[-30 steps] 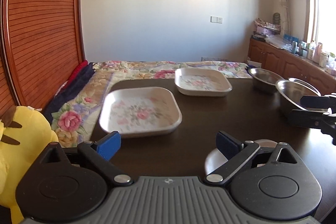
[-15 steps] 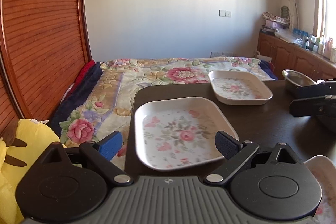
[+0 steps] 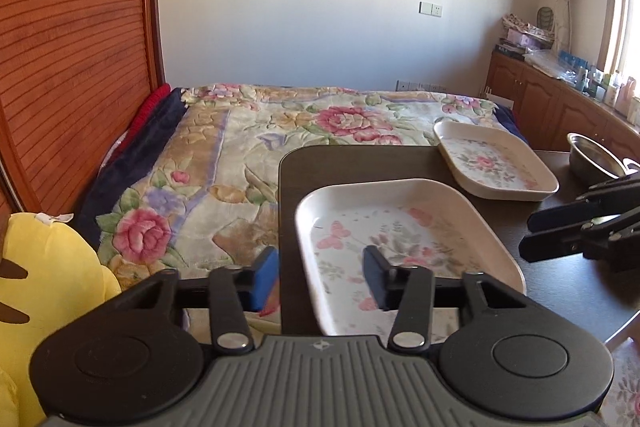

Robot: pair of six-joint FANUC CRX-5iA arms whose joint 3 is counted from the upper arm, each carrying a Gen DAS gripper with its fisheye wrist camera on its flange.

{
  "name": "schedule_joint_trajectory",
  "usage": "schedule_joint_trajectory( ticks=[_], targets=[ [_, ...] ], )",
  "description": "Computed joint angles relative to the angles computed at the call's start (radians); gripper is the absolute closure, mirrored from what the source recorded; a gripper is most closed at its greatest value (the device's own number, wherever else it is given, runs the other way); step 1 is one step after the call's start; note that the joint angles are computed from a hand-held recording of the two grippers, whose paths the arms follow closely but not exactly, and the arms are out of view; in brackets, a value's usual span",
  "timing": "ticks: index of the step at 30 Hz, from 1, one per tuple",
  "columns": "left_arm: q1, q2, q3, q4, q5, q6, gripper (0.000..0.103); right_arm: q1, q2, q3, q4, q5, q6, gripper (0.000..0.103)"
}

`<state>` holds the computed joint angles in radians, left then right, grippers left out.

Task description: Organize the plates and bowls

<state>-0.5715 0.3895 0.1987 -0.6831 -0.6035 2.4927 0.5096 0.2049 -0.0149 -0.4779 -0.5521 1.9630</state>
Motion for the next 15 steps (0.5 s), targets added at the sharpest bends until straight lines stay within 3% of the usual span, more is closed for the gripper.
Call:
schedule_joint_trajectory(
  ticks=[5,7,15],
  targets=[
    [0.032,0.011,-0.003,0.063,0.014,-0.07,0.072,0.017,0.048,0.041,0.059,-0.022,-0.06,0.068],
    [0.041,0.014,-0.006,0.079,0.023,-0.085,0.082,0.014,0.063,0.059,0.052,-0.035,-0.071,0.069],
    [0.054,0.02,-0.02,0.111,0.05,-0.105,0.083,0.024,0.098,0.081,0.091,-0.042,-0.115,0.079]
  ],
)
